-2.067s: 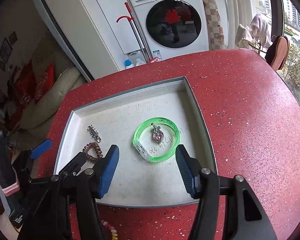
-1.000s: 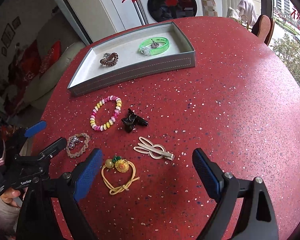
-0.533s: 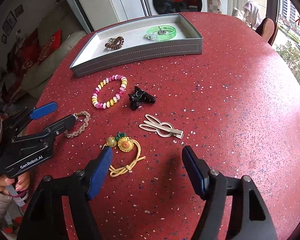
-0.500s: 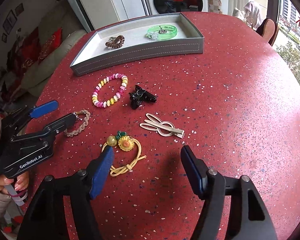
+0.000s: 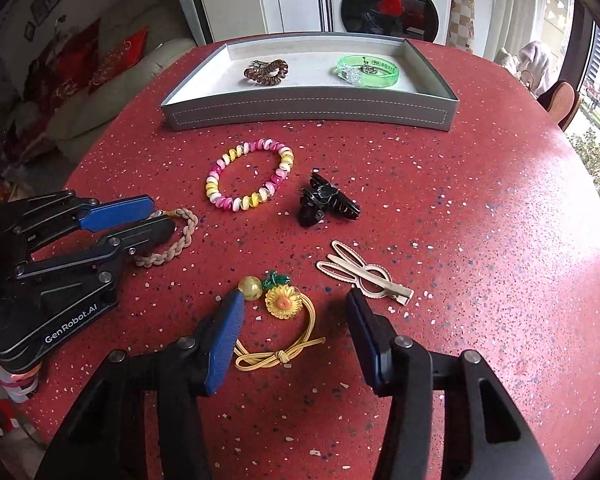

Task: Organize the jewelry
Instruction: 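Grasp the purple charm with the left tool while the right tool grasps the yellow cord hair tie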

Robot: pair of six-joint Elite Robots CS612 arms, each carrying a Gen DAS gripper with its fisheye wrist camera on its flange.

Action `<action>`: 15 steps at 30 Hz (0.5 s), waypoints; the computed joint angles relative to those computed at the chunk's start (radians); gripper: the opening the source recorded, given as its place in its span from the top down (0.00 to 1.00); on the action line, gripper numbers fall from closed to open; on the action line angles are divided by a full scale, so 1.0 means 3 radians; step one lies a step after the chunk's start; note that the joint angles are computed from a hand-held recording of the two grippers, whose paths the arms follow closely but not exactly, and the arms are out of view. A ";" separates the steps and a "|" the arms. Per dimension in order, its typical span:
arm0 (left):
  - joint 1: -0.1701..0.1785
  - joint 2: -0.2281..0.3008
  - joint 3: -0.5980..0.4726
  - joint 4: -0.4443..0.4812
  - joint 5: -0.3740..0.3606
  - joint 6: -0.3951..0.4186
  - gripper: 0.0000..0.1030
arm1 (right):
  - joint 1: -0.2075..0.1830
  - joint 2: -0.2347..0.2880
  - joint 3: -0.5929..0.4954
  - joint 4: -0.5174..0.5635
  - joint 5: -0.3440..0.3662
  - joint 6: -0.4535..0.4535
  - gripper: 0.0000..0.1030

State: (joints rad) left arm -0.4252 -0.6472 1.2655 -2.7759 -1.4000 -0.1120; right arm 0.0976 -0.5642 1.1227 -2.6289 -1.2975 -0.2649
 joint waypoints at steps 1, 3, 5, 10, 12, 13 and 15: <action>0.0002 -0.0001 0.0002 -0.0007 -0.0009 -0.0010 0.70 | 0.0011 -0.0003 0.0011 -0.0029 -0.0040 -0.0035 0.60; 0.0010 0.0000 0.0005 -0.0030 -0.0030 -0.0044 0.70 | 0.0023 -0.0010 0.0032 -0.0070 -0.0082 -0.0096 0.79; 0.0021 -0.0003 0.0009 -0.0048 -0.0068 -0.0099 0.70 | 0.0020 -0.0020 0.0057 -0.0086 -0.0040 -0.0108 0.82; 0.0057 -0.0025 0.0038 -0.0137 -0.0193 -0.0263 0.70 | -0.0013 -0.0044 0.0102 -0.0155 0.0082 -0.0005 0.96; 0.0070 -0.0040 0.0055 -0.0177 -0.0238 -0.0315 0.70 | -0.0027 -0.0055 0.0119 -0.0188 0.0122 0.0040 0.96; 0.0073 -0.0047 0.0063 -0.0190 -0.0242 -0.0336 0.70 | -0.0034 -0.0062 0.0126 -0.0202 0.0142 0.0060 0.96; 0.0082 -0.0056 0.0070 -0.0210 -0.0252 -0.0373 0.70 | -0.0050 -0.0071 0.0129 -0.0214 0.0200 0.0100 0.96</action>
State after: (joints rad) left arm -0.4006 -0.6640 1.2865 -2.8390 -1.4757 -0.2238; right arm 0.0826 -0.5854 1.1614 -2.6930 -1.2375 -0.2348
